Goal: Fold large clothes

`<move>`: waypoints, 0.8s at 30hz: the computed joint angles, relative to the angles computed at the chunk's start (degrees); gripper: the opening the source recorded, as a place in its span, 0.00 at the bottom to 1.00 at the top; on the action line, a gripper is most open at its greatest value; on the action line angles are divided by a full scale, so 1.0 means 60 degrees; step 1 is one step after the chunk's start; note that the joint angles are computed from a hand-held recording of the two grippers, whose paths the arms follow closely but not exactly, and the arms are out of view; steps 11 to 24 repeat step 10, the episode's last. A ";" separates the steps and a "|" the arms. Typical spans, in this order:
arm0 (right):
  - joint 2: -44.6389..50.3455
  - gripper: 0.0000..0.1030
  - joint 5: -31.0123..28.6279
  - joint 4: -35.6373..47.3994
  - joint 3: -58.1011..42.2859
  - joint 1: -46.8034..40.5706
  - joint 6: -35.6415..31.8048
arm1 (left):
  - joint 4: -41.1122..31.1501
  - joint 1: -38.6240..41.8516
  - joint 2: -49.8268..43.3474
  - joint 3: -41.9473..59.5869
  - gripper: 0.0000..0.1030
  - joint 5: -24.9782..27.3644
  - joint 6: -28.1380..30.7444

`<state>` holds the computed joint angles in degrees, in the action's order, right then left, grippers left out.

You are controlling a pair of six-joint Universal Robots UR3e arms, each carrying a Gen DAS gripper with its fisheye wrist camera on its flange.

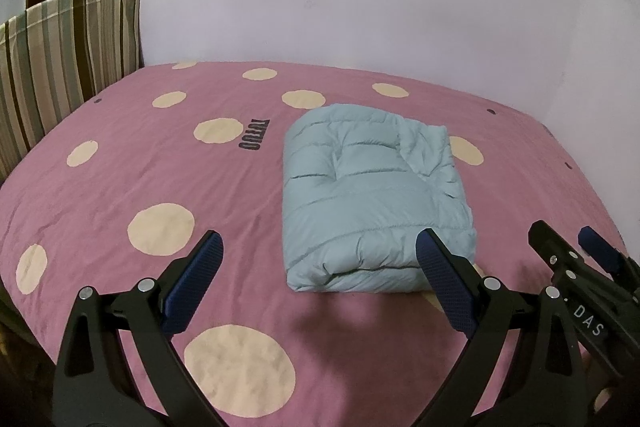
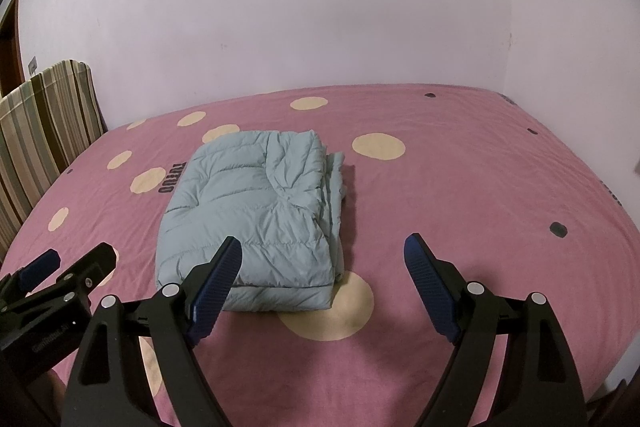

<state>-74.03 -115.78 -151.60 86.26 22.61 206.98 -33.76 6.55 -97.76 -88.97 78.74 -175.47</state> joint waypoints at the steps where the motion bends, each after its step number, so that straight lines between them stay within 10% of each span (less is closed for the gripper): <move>1: 0.0011 0.80 0.0002 0.0017 -0.0027 0.0000 0.0002 | 0.0042 -0.0003 -0.0018 -0.0001 0.94 -0.0010 0.0024; 24: 0.0037 0.80 0.0161 -0.0045 0.0142 -0.0251 0.0014 | -0.0632 0.0374 -0.0752 0.0795 0.94 -0.0391 -0.0030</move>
